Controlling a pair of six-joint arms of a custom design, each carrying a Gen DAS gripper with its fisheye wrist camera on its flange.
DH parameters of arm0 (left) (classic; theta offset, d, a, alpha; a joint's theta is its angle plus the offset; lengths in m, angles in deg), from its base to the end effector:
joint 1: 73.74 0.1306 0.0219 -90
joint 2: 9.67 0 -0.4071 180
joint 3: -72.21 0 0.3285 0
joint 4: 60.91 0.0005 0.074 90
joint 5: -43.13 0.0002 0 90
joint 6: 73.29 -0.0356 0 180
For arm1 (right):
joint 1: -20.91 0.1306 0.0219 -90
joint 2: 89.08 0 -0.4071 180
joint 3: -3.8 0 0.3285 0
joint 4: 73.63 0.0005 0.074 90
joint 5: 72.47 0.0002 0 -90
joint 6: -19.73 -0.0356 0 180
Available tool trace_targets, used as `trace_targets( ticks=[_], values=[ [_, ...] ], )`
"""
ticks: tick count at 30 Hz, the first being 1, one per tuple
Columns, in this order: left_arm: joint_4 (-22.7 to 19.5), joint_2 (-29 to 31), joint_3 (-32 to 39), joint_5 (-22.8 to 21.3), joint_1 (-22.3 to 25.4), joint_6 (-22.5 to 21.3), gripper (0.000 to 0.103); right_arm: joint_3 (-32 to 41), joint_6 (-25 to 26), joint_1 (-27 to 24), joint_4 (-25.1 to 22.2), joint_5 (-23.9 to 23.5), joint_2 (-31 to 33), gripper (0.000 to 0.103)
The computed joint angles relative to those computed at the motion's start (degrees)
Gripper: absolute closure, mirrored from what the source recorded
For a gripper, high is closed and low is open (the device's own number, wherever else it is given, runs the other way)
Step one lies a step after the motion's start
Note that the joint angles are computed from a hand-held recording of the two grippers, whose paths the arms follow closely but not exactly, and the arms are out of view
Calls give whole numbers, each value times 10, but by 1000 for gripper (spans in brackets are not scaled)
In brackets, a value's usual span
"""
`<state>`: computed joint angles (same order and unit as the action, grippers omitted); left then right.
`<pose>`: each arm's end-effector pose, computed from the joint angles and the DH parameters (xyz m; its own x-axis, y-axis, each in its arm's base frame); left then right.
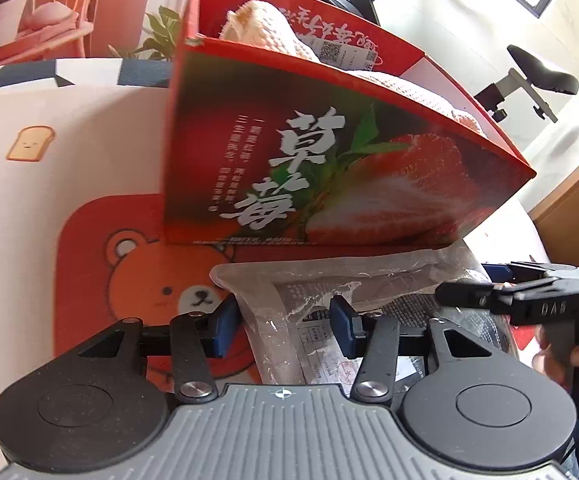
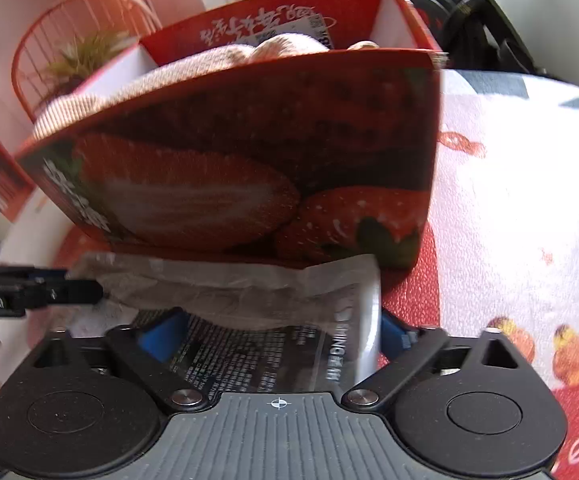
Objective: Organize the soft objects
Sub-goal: 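Close both grippers on the edge of the clear bag, then lift the clear bag with both grippers over the red box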
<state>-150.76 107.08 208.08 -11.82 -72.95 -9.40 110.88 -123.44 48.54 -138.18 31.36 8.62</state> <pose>0.5496 -0.0134 0.5043 -0.7691 0.3497 -0.5349 0.5754 0.7431 -0.3416 0.4138 0.2065 0.4983 -0.6996 0.5111 -0.4994 0.3847 0.8583 0.3395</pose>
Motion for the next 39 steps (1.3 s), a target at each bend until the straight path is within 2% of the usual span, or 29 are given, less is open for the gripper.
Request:
trace_targets(
  ticks=[1, 4, 7, 15, 20, 24, 26, 29, 35, 39],
  values=[
    [-2, -1, 1, 6, 5, 0, 55, -6, -4, -3, 9, -12, -7, 31],
    [-17, 0, 13, 27, 19, -6, 60, -13, -2, -3, 14, -20, -22, 46],
    [-28, -9, 15, 43, 29, -23, 60, -15, 18, 2, 24, -15, -36, 52],
    [-34, -42, 5, 67, 49, -62, 60, 45, 114, 34, -17, 32, -42, 58],
    [-43, -51, 10, 78, 56, -81, 62, 98, 171, 56, -69, 60, -31, 60],
    [-21, -77, -26, 66, 56, -106, 68, 147, 208, 79, -128, 86, -8, 66],
    [-13, -90, -46, 64, 56, -119, 69, 158, 215, 88, -149, 94, -2, 68],
    [-3, -107, -69, 62, 59, -134, 76, 174, 227, 103, -179, 108, 9, 72],
    [34, -125, -85, 80, 71, -120, 84, 170, 235, 119, -164, 144, 0, 74],
    [73, -137, -91, 88, 76, -89, 92, 190, 272, 122, -170, 138, 0, 74]
  ],
)
